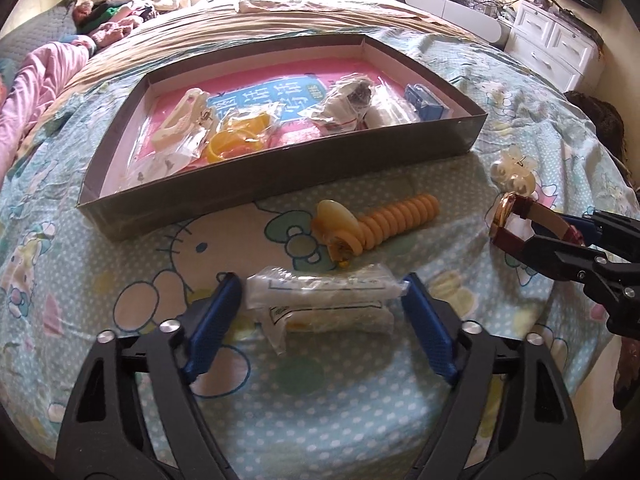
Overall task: Organize jewelry
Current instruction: 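Grasp the brown leather watch with the right tool while the left tool grasps the clear tube packet, then carry the watch with the right tool into the tray while the left tool carries the tube packet there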
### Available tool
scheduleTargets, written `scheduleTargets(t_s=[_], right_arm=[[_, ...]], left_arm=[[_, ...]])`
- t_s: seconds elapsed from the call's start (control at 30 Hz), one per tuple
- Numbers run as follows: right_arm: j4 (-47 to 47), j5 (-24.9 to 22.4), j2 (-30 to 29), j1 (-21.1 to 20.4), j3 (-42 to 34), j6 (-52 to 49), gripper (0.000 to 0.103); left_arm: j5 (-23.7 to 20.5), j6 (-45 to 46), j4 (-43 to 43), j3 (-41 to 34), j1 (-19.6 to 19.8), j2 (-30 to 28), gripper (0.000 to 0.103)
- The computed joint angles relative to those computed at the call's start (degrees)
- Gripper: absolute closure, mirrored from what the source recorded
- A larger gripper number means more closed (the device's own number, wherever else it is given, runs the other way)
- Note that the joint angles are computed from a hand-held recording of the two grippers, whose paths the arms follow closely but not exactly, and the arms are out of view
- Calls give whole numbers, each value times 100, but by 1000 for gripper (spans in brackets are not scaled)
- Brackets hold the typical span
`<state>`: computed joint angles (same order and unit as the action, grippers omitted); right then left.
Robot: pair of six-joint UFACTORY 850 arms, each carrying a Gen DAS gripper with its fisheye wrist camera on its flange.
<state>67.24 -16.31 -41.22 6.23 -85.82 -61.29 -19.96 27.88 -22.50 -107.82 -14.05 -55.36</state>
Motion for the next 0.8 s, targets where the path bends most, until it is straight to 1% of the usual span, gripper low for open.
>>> scheduleTargets(t_s=[0.07, 0.2, 0.3, 0.33, 0.37, 0.4, 0.47, 0.53, 0.63, 0.8], right_arm=[[-4, -5, 5, -1, -22, 11, 60], [36, -19, 21, 6, -68, -23, 60], [-70, -44, 10, 16, -142, 49, 62], [-71, -61, 7, 24, -167, 37, 76], [-64, -104, -2, 30, -207, 5, 86], [-81, -122, -10, 39, -245, 6, 89], [-158, -98, -29, 63, -310, 47, 89], [-421, -74, -74, 74, -387, 327, 90], [-489, -78, -97, 66, -419, 429, 91], [-325, -62, -53, 96, -450, 210, 91]], left_arm=[[-46, 4, -45, -49, 6, -17, 40], [-173, 374, -583, -18, 86, 32, 41], [-125, 488, -782, 130, 134, 157, 41], [-119, 511, -834, 160, 150, 189, 41], [-108, 519, -884, 195, 168, 226, 41], [-79, 561, -980, 243, 192, 273, 41], [-55, 580, -1068, 295, 230, 336, 41], [-31, 630, -1182, 340, 258, 383, 41], [-9, 667, -1301, 391, 296, 438, 41], [-8, 672, -1398, 393, 341, 489, 41]])
